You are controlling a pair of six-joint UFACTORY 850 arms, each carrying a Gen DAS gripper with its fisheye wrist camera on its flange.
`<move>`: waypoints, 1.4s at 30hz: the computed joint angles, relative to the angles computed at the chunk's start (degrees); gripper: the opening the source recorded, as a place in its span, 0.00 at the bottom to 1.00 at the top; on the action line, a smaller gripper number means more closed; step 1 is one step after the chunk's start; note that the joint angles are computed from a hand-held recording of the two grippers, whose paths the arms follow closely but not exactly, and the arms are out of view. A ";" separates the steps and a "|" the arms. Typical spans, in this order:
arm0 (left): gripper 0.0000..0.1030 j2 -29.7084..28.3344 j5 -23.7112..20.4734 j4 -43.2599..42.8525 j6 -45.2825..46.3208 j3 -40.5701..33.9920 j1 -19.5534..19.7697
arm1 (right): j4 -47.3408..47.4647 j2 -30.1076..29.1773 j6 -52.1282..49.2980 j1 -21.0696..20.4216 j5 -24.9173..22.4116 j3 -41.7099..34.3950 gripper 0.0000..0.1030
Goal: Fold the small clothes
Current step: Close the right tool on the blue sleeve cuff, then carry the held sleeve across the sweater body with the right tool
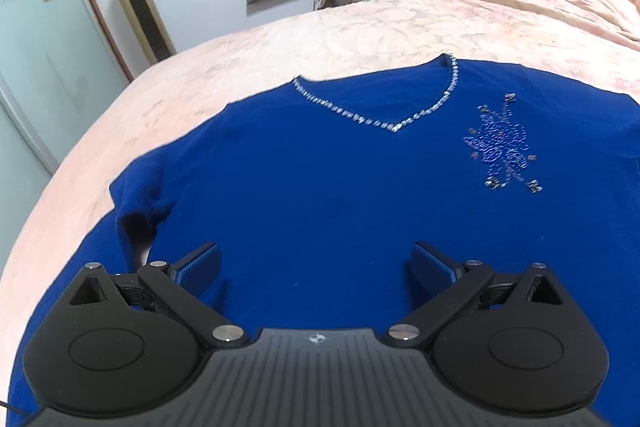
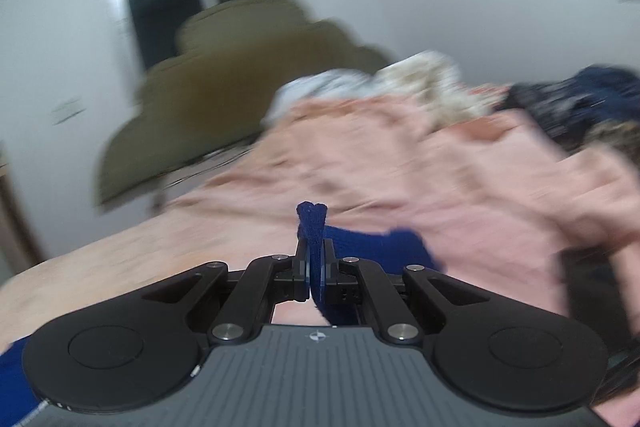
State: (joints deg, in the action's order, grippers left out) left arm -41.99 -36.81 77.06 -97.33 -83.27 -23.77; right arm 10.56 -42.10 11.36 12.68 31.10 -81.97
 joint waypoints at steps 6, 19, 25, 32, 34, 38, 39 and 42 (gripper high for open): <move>0.99 0.75 0.40 -0.47 -0.83 1.62 0.76 | -11.30 -2.76 9.27 4.41 -4.44 -4.08 0.06; 0.99 1.88 1.64 0.37 -0.90 3.86 2.18 | -27.82 -8.45 27.45 9.11 -13.86 -14.45 0.06; 0.99 3.66 2.98 3.56 -3.82 6.48 2.98 | -45.94 -12.47 52.79 10.30 -14.64 -22.45 0.06; 0.99 5.65 2.19 4.39 -6.07 9.58 5.01 | -66.65 -19.76 76.19 14.13 -15.51 -35.16 0.07; 0.99 6.42 2.08 4.47 -7.16 10.67 5.89 | -76.58 -22.46 86.31 15.26 -16.39 -39.80 0.07; 0.99 7.56 2.45 4.67 -8.63 12.19 7.24 | -93.44 -27.23 104.63 16.86 -15.89 -47.80 0.07; 0.99 7.75 2.45 4.82 -9.04 12.48 7.47 | -97.78 -28.54 109.43 17.27 -15.61 -50.03 0.07; 0.99 7.85 2.13 4.65 -9.17 12.87 7.85 | -107.30 -32.05 119.21 18.17 -14.49 -56.10 0.07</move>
State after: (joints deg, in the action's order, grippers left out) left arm -34.14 -34.69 81.71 -106.50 -70.40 -15.92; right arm -96.75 -74.15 130.57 30.85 16.61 -138.08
